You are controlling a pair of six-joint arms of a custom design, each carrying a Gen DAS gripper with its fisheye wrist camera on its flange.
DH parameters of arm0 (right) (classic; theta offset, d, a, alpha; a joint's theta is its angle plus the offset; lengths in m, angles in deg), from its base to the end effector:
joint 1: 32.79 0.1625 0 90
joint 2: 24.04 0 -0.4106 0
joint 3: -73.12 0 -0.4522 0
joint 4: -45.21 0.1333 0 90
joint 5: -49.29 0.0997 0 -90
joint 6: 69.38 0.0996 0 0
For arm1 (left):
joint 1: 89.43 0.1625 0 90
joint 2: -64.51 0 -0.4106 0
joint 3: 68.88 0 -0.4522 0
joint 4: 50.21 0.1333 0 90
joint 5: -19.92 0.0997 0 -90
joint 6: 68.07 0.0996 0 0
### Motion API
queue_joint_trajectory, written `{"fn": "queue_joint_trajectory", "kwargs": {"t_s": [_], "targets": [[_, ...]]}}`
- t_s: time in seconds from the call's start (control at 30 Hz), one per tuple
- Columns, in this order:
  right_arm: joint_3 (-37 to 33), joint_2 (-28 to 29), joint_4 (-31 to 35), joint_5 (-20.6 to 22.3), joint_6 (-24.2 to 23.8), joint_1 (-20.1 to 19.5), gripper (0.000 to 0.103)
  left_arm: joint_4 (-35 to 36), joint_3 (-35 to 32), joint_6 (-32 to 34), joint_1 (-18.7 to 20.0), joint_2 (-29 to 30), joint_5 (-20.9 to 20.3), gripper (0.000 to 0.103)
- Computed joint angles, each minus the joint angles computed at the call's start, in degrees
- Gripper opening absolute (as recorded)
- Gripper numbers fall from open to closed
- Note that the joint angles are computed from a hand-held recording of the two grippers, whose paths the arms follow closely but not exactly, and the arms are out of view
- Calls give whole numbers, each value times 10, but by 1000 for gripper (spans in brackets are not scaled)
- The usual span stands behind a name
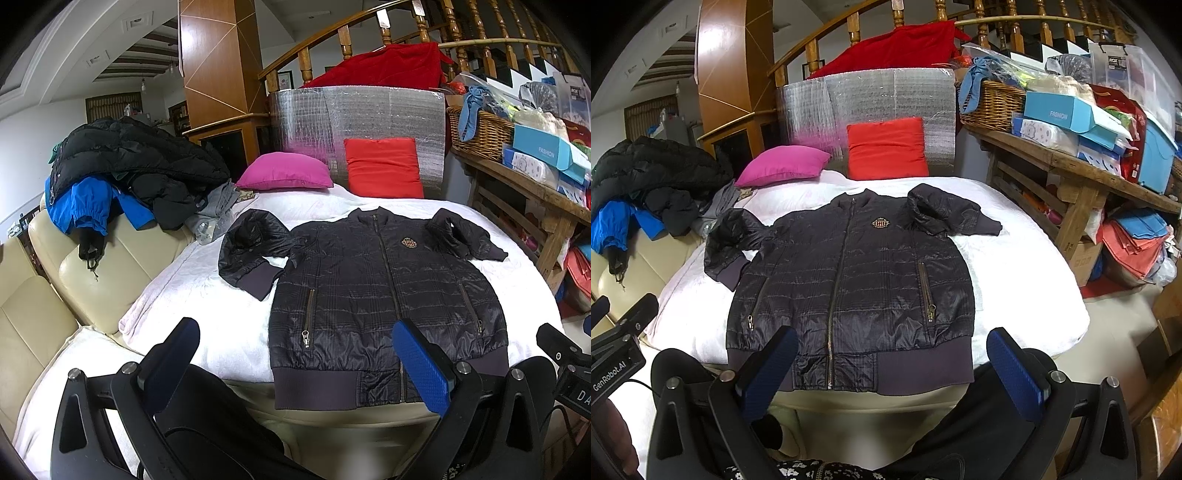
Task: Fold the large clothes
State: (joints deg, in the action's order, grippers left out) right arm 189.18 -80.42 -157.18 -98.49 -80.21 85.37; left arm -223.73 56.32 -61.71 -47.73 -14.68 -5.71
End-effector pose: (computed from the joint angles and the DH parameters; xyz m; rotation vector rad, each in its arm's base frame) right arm 0.3067 -0.4691 0.1612 0.1531 -2.0817 1.1535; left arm -0.2222 -0.4968 0.2670 0.5527 2.0249 -1.1131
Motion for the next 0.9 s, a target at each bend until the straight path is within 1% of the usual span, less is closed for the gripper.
{"fn": "queue_joint_trajectory", "kwargs": {"t_s": [0.9], "targets": [[-1,0,5,2,3,-1,103,4,-1,-5,4,1,-2,103]]}}
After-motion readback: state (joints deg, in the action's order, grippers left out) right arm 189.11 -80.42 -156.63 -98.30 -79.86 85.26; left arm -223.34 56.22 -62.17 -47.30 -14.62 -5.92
